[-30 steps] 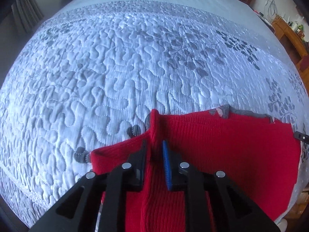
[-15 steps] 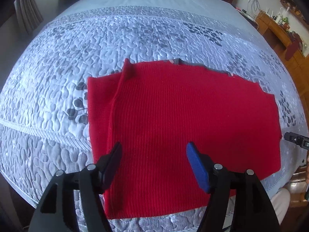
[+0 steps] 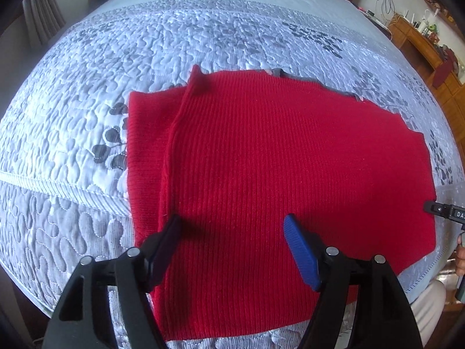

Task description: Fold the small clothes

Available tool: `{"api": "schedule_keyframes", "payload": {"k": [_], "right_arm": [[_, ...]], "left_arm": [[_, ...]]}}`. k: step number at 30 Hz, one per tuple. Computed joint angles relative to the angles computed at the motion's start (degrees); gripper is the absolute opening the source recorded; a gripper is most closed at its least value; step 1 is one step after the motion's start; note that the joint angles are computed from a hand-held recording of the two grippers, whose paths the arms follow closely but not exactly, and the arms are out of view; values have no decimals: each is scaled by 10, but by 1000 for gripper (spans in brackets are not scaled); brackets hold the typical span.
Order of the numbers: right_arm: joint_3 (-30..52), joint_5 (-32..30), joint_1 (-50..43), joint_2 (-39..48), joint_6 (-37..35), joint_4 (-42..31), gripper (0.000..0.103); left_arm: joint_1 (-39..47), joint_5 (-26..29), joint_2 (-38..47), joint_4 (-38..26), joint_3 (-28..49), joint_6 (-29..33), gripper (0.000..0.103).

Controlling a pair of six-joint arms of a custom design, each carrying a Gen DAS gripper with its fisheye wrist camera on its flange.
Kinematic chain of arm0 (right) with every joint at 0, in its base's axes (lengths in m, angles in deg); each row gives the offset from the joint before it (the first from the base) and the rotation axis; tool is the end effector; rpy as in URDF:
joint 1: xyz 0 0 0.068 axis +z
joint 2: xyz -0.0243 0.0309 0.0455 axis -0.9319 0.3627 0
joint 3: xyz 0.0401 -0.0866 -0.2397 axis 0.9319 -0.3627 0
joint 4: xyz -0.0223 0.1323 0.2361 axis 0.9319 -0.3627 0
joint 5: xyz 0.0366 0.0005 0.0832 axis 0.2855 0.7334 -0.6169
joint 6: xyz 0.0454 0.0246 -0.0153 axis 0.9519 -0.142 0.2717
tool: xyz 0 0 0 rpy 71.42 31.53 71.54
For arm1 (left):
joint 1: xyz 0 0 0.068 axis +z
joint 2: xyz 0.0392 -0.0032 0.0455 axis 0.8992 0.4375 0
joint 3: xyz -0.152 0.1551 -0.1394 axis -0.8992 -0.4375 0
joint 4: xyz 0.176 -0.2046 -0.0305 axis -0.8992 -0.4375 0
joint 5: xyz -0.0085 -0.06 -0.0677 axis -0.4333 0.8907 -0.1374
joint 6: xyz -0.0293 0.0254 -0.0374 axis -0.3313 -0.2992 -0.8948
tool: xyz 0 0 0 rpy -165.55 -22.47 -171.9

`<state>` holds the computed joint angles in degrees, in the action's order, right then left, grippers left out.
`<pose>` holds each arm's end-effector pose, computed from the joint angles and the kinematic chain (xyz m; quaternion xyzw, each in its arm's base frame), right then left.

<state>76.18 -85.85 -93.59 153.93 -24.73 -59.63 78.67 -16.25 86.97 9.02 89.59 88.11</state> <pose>0.2199 -0.0912 0.1876 0.0556 0.9879 0.1156 0.0871 0.1645 0.0370 0.1905 -0.0150 0.9823 -0.0386 0.1825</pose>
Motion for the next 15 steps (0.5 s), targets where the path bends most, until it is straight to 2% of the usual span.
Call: {"api": "schedule_keyframes", "payload": {"k": [3,6,7,8,15], "right_arm": [[-6,-1,8,0,9,14,70],[-9,-9,11,-5,6,23,53],[-9,-15,14,-6,4,23,43],[-8,-22,16,-3,2,22,38],[-16,-6,38,9,6,45,36]], "left_arm": [[-10,-9,-1,12,-9,1,73],[-18,-14,-4,20,-15,2,74],[-20,-15,-6,22,-17,2,75],[-21,-16,-8,24,-20,1,75],[-28,-16,-19,40,-35,0,78]]}}
